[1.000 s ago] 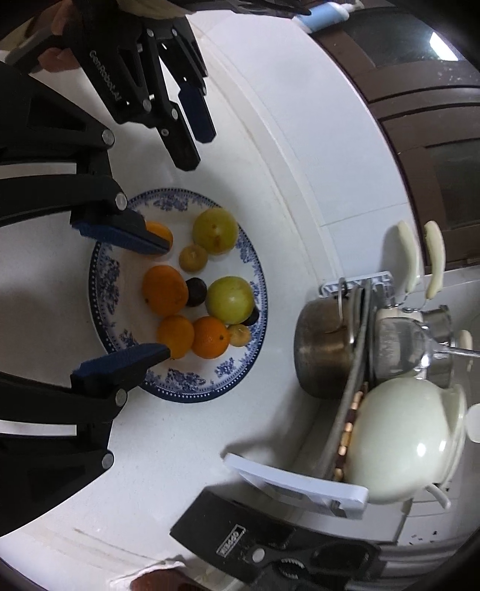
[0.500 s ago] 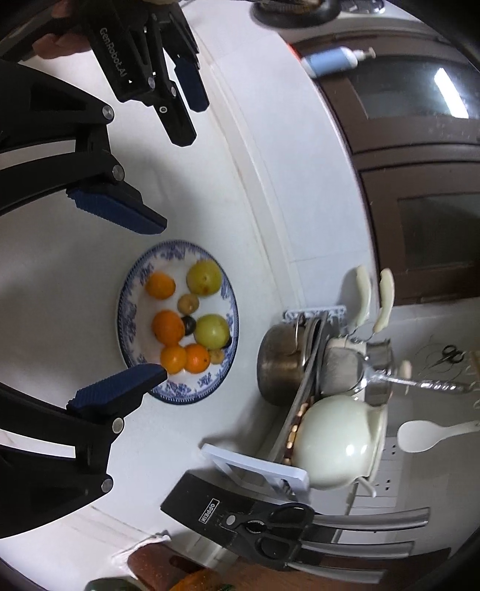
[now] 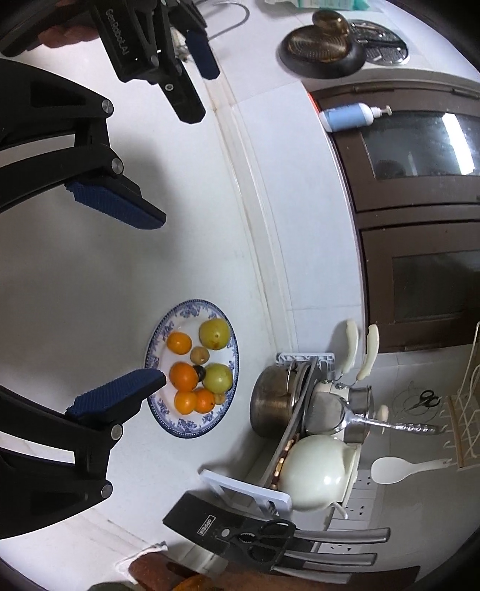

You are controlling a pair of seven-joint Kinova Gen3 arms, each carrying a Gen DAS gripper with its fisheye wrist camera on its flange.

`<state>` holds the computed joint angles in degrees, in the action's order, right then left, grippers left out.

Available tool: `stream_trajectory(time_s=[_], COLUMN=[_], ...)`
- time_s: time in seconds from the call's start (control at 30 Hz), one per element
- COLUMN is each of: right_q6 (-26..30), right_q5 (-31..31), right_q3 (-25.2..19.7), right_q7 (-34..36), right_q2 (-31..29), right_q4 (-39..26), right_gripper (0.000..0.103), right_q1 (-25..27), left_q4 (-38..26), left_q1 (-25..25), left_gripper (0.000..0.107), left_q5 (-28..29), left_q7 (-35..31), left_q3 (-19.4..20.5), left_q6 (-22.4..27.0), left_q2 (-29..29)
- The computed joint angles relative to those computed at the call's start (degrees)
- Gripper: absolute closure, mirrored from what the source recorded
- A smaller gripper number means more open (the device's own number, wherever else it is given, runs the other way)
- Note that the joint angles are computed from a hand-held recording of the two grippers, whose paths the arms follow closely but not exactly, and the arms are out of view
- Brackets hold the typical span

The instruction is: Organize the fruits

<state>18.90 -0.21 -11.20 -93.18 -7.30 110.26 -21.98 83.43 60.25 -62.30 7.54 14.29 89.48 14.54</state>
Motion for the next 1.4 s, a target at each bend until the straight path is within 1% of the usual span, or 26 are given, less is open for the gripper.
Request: stream_trajectory(time_s=[0.1, 0.2, 0.37, 0.5, 0.57, 0.67, 0.77, 0.9, 1.03, 1.23, 1.4], right_q6=[0.63, 0.97, 0.89, 1.17, 1.34, 1.58, 1.98, 2.52, 2.98, 3.66, 3.96], right_q5=[-0.14, 3.34, 8.54, 10.27, 11.4, 12.94, 14.28, 15.71, 17.09, 18.66, 20.07], right_q3=[-0.35, -3.32, -7.05, -8.02, -9.03, -10.3, -11.27, -12.08, -12.84, -13.27, -13.74], right_q7=[-0.55, -4.47, -10.57, -13.05, -14.66, -16.76, -18.59, -20.6, -22.37, -24.21, -25.93], right_q2=[-1.44, -2.87, -4.63, -5.77, -6.24, -6.68, -6.95, -7.12, -7.43, -7.33, -7.29], right_q4=[0.72, 1.41, 2.12, 2.52, 2.68, 2.78, 2.82, 2.8, 2.89, 2.72, 2.67], right_gripper=[0.025, 0.025, 0.025, 0.025, 0.025, 0.025, 0.025, 0.025, 0.025, 0.025, 0.025], right_q1=[0.07, 2.19, 5.01, 5.49, 6.24, 7.11, 7.81, 8.14, 8.6, 8.66, 8.75], left_q4=[0.63, 1.13, 1.4, 2.25, 2.38, 2.3, 2.09, 2.97, 3.26, 3.13, 3.28], left_q1=[0.8, 1.28, 1.98, 2.1, 2.12, 2.16, 2.31, 1.88, 1.64, 1.95, 1.83], left_gripper=[0.019, 0.018, 0.016, 0.015, 0.009, 0.006, 0.005, 0.005, 0.005, 0.005, 0.005], left_q5=[0.18, -0.24, -1.44, -1.92, -2.07, -2.22, -2.34, -2.11, -2.17, -2.85, -2.69], left_q7=[1.06, 1.43, 1.58, 1.69, 1.58, 1.51, 1.34, 1.3, 1.27, 1.0, 0.9], left_q3=[0.44, 1.0, 1.7, 2.21, 2.48, 2.69, 2.68, 2.91, 3.16, 3.18, 3.02], left_q6=[0.77, 1.33, 2.32, 2.2, 2.41, 3.08, 3.82, 2.38, 2.09, 3.0, 2.46], left_q2=[-0.56, -0.98, -1.27, -1.92, -2.03, -1.95, -1.75, -2.46, -2.55, -2.08, -2.14])
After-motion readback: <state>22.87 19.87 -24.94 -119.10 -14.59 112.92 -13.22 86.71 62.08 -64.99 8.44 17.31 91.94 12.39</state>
